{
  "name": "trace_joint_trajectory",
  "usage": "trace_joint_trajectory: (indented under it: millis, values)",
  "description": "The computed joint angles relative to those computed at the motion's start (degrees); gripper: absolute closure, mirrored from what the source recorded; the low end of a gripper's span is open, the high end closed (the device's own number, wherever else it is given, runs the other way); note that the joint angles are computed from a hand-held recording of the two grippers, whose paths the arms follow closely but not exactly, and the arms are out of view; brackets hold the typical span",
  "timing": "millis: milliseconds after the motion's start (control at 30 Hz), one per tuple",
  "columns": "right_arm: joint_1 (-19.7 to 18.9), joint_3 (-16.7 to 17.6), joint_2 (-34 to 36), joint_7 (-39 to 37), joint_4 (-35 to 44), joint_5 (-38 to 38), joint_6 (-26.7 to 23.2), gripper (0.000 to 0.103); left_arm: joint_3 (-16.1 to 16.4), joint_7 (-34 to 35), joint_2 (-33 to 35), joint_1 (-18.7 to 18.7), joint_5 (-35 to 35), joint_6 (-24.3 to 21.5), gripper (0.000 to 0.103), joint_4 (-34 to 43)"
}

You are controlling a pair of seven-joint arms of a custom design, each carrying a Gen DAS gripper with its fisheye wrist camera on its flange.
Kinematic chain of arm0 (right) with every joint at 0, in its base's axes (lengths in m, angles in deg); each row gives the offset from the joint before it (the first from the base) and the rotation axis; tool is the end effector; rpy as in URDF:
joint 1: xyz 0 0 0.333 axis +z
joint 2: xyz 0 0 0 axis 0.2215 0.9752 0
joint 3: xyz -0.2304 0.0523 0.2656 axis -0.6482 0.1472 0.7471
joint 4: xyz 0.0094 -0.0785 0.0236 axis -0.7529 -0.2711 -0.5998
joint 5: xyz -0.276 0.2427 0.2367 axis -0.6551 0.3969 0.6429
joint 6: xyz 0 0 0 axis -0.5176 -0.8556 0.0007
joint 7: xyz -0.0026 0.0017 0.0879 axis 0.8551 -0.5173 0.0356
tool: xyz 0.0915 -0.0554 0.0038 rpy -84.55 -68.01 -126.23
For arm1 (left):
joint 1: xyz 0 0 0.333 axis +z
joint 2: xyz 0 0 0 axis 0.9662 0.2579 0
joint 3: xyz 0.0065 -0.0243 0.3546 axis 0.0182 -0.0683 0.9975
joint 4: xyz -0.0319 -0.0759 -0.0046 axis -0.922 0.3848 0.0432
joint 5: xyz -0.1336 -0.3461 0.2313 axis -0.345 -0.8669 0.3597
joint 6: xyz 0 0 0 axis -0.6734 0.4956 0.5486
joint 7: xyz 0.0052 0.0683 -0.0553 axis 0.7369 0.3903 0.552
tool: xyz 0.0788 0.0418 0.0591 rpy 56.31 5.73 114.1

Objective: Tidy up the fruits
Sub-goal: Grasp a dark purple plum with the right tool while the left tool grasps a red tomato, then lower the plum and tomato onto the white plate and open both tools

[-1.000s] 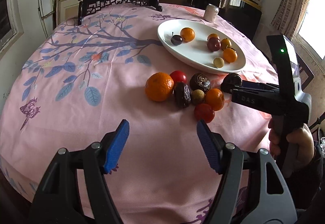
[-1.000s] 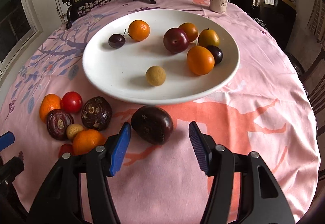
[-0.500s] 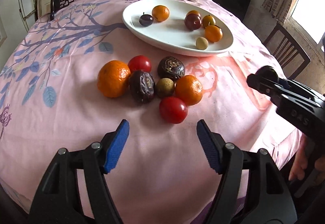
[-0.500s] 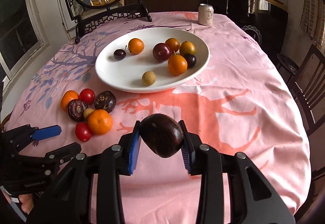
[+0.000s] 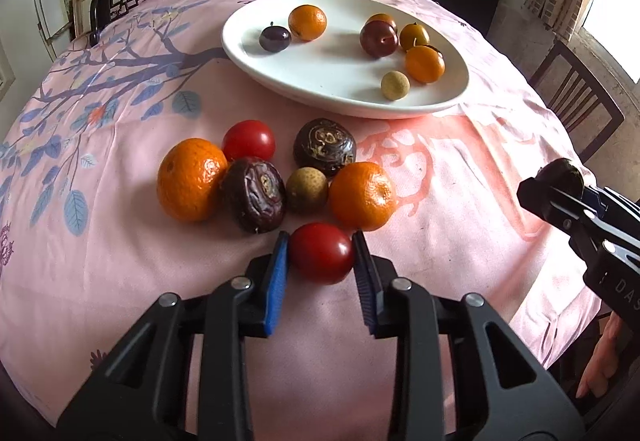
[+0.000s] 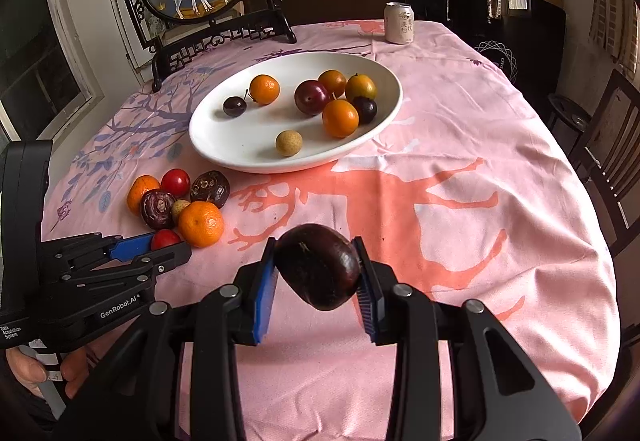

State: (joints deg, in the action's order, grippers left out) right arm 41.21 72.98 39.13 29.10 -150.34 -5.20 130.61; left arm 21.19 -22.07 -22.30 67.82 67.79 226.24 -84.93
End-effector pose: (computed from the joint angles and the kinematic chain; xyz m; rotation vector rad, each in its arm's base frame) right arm 0.4802 0.2949 0.4228 -2.1084 1.1701 -0.2709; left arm 0.4137 -0.2091 0.3989 -2.1377 1.6060 -0.5929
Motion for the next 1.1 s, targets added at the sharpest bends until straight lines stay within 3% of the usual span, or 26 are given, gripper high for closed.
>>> trace_joint_trajectory:
  millis: [267,533,867,1100]
  values:
    - [0.4,0.1,-0.3,0.4,0.1,-0.6,0.2,0.066,0.0,1.1,-5.0,-1.1,-1.4,1.0,0.072,-2.4]
    - [0.9,0.3,-0.1,0.0,0.7,-0.6,-0.2,0.066,-0.9,1.8,-8.3,0.6,-1.6,1.8,0.072,-3.3]
    - [0.6,1.2,2.3,1.9,4.0,-4.5,-1.2,0.066,-0.8,3.2,-6.9,2.9,-1.0,2.0,0.072,-1.5]
    - [-0.4,1.6,5.5,5.2,8.7,-9.5,-2.3,0.066,1.0,6.2,-3.6,3.6,-1.0,1.3,0.072,2.0]
